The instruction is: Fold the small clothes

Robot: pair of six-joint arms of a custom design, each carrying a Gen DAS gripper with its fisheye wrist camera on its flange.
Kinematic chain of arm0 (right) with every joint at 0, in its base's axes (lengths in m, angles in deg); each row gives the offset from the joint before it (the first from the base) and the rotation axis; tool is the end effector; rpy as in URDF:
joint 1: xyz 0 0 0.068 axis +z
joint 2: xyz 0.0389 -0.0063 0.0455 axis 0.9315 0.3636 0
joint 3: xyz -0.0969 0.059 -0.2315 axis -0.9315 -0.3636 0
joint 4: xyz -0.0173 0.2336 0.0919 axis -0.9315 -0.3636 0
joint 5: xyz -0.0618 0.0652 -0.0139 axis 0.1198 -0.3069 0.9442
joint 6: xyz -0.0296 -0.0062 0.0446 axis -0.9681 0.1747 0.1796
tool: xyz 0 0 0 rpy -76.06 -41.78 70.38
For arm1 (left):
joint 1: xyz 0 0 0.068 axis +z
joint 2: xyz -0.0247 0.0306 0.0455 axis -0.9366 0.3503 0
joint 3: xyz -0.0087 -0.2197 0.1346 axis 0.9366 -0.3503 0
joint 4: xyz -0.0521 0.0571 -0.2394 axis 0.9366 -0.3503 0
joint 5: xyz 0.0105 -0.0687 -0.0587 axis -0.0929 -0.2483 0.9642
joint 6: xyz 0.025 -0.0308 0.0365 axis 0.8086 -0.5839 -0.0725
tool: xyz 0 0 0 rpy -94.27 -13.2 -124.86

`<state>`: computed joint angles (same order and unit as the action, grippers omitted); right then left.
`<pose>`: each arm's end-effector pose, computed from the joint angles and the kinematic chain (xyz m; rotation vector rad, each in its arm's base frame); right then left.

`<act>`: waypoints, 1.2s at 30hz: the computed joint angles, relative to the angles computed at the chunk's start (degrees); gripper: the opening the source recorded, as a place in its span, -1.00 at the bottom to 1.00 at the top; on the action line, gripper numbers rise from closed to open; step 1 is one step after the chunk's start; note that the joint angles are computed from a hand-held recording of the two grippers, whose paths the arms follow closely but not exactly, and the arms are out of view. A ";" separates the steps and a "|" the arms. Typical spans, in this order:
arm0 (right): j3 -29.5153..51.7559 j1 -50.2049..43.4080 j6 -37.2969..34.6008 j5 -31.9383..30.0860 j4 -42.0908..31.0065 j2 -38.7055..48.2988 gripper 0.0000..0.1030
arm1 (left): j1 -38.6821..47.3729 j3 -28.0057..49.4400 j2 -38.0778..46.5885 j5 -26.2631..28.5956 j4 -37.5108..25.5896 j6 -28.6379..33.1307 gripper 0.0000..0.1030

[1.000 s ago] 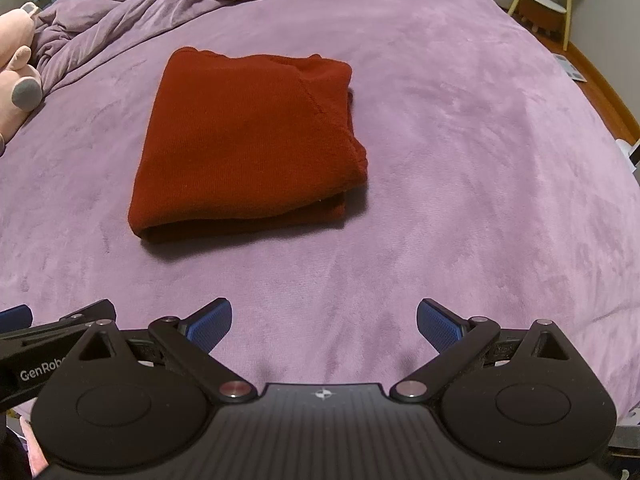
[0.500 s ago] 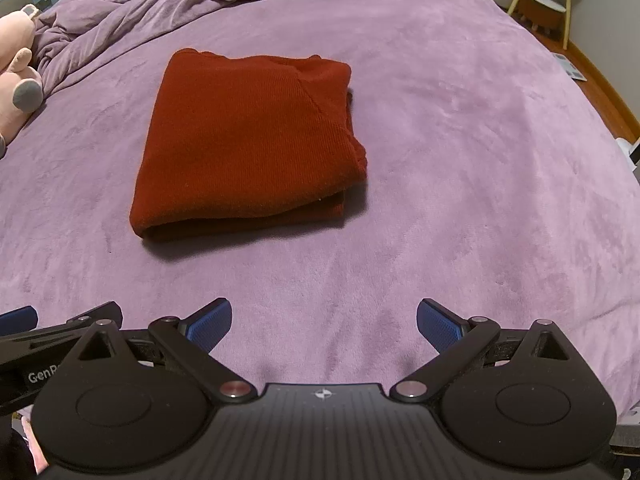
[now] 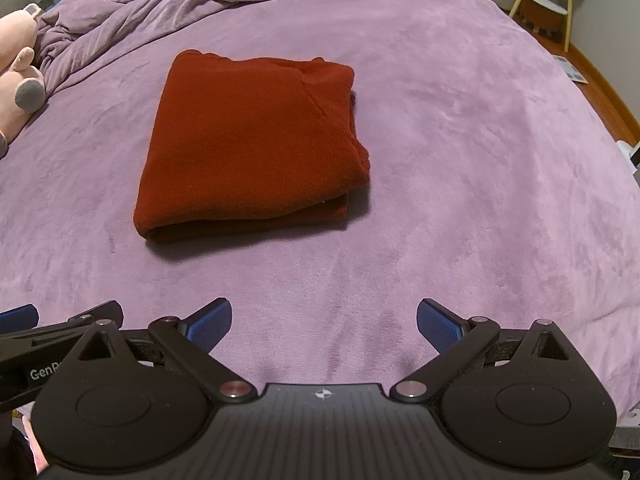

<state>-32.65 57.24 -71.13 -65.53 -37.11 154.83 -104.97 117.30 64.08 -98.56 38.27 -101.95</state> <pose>0.2573 -0.0465 0.1432 0.0462 2.6657 0.0952 0.2475 -0.1584 0.1432 -0.1891 2.6386 0.2127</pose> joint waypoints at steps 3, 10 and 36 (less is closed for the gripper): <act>0.02 0.07 -0.04 0.06 -0.08 0.01 0.92 | 0.09 0.13 -0.10 -0.08 -0.15 0.18 0.87; 0.15 0.26 0.20 0.11 -0.49 -0.20 0.92 | 0.24 -0.15 -0.49 0.04 -0.27 0.07 0.87; 0.00 0.19 -0.21 -0.36 -0.57 -0.26 0.92 | 1.37 -0.74 -1.19 1.87 0.02 0.40 0.87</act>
